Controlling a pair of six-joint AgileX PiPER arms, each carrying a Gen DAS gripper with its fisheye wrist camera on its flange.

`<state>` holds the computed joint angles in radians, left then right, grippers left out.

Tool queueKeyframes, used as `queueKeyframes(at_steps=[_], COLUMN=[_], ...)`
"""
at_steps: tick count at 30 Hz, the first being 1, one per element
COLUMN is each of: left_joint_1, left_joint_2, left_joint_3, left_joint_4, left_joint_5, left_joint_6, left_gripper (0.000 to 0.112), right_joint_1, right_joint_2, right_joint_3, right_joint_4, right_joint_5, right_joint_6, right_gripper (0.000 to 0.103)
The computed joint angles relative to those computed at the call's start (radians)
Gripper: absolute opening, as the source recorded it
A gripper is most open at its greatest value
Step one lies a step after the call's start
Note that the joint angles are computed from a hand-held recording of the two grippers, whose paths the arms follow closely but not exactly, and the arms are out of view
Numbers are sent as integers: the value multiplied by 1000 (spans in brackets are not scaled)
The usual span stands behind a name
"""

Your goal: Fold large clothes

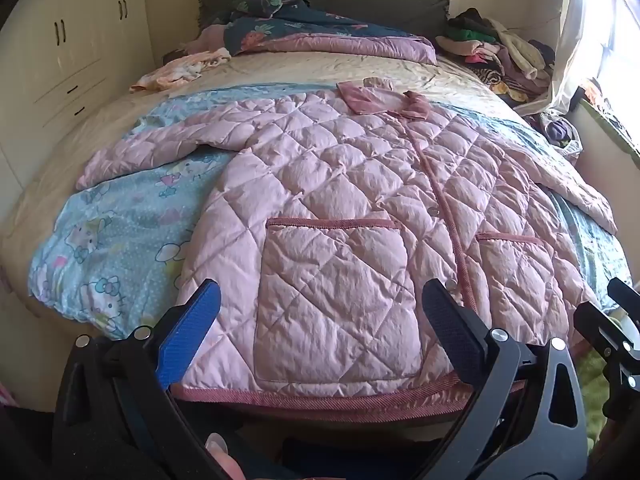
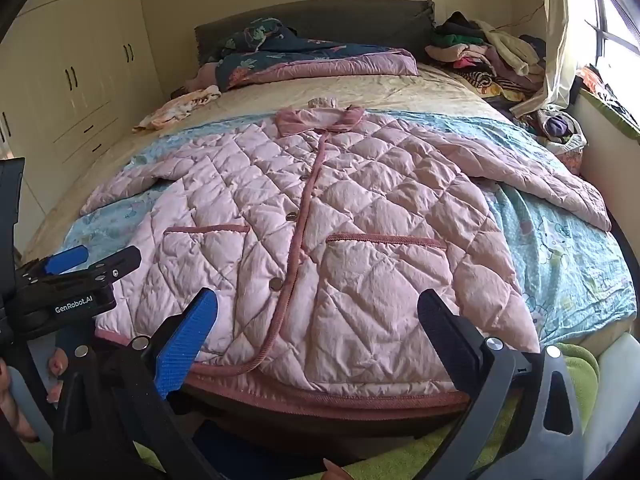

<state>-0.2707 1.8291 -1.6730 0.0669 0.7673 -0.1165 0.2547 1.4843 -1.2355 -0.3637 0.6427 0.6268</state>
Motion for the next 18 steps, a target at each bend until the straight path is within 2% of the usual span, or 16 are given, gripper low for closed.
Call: queueKeyframes(at_steps=[18], left_joint_1=[2], left_joint_2=[-1], left_joint_3=[-1], left_joint_4=[-15], left_joint_5=[1], left_joint_6=[9], left_gripper=[94], right_joint_1=[2], right_joint_2=[-4], right_joint_3=[-1], right_joint_4=[6], right_joint_5=[6], right_joint_6=[-4], right_gripper=[99])
